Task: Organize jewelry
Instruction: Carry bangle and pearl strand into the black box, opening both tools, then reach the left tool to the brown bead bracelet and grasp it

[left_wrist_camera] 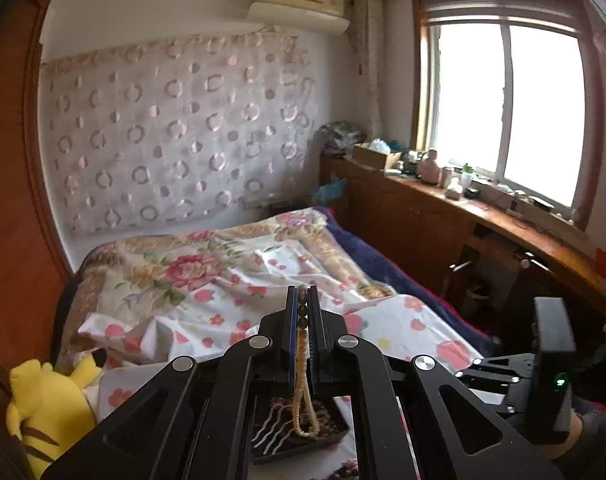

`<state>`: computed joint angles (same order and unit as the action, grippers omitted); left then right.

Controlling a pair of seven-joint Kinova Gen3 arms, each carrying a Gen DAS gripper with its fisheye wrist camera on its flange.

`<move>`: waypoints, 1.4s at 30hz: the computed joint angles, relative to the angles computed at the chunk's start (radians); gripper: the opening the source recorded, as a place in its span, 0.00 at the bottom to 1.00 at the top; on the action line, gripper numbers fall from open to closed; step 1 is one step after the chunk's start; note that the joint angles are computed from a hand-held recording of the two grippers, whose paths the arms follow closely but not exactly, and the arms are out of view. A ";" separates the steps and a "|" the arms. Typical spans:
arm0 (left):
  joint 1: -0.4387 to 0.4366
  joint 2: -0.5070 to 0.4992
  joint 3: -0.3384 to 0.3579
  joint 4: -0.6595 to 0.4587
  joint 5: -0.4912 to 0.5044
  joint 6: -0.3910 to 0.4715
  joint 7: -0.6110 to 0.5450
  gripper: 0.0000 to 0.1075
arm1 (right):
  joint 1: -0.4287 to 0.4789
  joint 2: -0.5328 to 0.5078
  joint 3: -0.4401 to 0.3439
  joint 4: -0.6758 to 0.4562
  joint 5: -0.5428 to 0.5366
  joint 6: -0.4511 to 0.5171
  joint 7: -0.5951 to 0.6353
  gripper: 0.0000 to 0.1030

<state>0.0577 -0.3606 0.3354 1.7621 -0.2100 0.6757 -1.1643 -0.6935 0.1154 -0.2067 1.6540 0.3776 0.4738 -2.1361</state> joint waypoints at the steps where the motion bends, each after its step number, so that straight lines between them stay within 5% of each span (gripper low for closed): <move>1: -0.005 0.010 -0.003 0.007 -0.002 -0.001 0.002 0.04 | -0.003 0.008 0.001 -0.010 0.006 0.003 -0.002 0.05; 11: 0.019 0.107 -0.094 0.176 0.033 -0.097 0.018 0.04 | -0.022 0.166 0.031 -0.146 -0.078 0.035 0.079 0.05; 20: 0.026 0.123 -0.105 0.279 0.006 -0.163 0.058 0.04 | -0.076 0.283 0.083 -0.260 -0.102 0.080 0.114 0.05; 29: 0.007 0.026 -0.094 0.351 0.013 -0.171 0.073 0.30 | -0.094 0.310 0.100 -0.301 -0.123 0.092 0.143 0.06; 33: -0.007 -0.038 -0.065 0.399 0.028 -0.171 0.078 0.51 | -0.100 0.272 0.102 -0.255 -0.116 0.063 0.151 0.06; 42: 0.021 -0.127 -0.047 0.514 0.114 -0.188 0.056 0.52 | -0.096 0.107 0.041 -0.005 -0.077 -0.034 0.191 0.06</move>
